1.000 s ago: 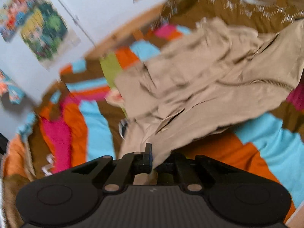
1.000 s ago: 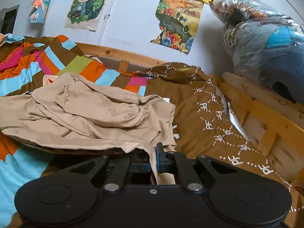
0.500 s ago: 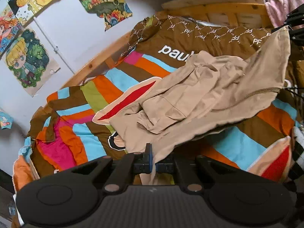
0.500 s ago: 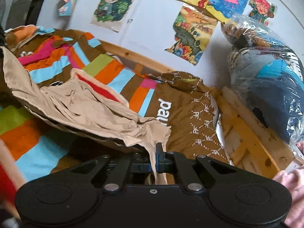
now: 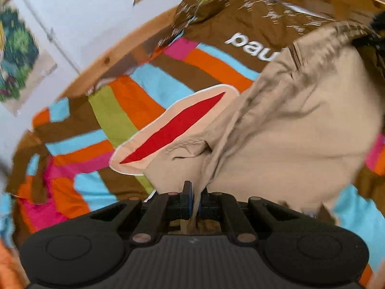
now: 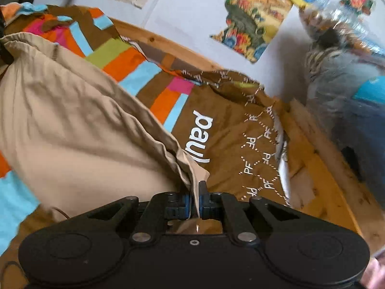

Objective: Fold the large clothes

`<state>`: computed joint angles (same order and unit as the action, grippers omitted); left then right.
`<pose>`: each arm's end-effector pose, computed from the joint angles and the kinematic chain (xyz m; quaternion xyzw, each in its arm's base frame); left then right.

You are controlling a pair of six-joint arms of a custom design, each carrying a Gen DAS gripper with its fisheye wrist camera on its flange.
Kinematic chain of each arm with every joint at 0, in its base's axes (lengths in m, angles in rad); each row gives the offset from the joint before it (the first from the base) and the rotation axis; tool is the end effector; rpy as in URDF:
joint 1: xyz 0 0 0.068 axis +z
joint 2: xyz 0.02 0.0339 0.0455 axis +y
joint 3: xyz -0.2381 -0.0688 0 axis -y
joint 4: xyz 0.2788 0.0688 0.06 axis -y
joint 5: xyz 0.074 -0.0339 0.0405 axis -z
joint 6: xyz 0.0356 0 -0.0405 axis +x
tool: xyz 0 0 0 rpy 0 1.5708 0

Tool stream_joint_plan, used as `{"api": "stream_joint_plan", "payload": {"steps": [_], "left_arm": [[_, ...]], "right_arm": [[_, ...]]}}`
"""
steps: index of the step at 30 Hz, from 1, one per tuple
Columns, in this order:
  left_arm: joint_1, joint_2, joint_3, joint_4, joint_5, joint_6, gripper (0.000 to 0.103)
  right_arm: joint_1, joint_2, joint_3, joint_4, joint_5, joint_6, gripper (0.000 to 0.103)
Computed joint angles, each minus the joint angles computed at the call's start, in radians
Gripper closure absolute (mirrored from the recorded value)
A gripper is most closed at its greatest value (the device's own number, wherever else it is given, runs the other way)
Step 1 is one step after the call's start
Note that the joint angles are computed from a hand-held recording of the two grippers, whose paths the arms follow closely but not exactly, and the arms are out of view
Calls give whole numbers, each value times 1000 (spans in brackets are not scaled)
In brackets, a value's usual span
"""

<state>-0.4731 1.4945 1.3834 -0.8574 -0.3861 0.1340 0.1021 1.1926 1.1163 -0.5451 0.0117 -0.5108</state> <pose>0.3143 -0.1458 0.2915 0.2258 0.9114 0.1315 0.3178 0.3022 0.0305 0.3095 -0.2658 0.8488 -0.0978 0.4465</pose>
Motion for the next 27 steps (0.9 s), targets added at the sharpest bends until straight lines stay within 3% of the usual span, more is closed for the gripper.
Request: {"api": "stream_joint_plan", "payload": {"steps": [4,7,9,10,11,12,14,18,24,27], "left_arm": [[107,160,45,55,112,-86,83],[177,178,34,82,193,-212,51],[217,86,-67,176,238,-256,18],[239,45,-104,209,263,-262,12],[262,-1,-138,231,289,-276,7],[280,-35,-158,239,313,-289,7],[325,-124,-209,254,374,-309,5],[354,-304,-293,240,386,-283,1],[264,-590,-437,87,364,-244,1],[102,-613,-463,-4,246,-227,1]], "right_arm": [[-17,237,103,68,-23,81,94],[-14,368,154,84,-26,151,93],[-27,393,148,106,-79,216,82],[-39,390,142,118,-120,242,76],[-58,370,121,133,-178,278,62],[-78,349,107,140,-235,305,46],[-108,293,65,182,-292,365,29],[-184,151,19,145,-395,400,8],[-310,-98,-126,-1,-450,266,1],[-306,-206,-242,-61,-348,181,2]]}}
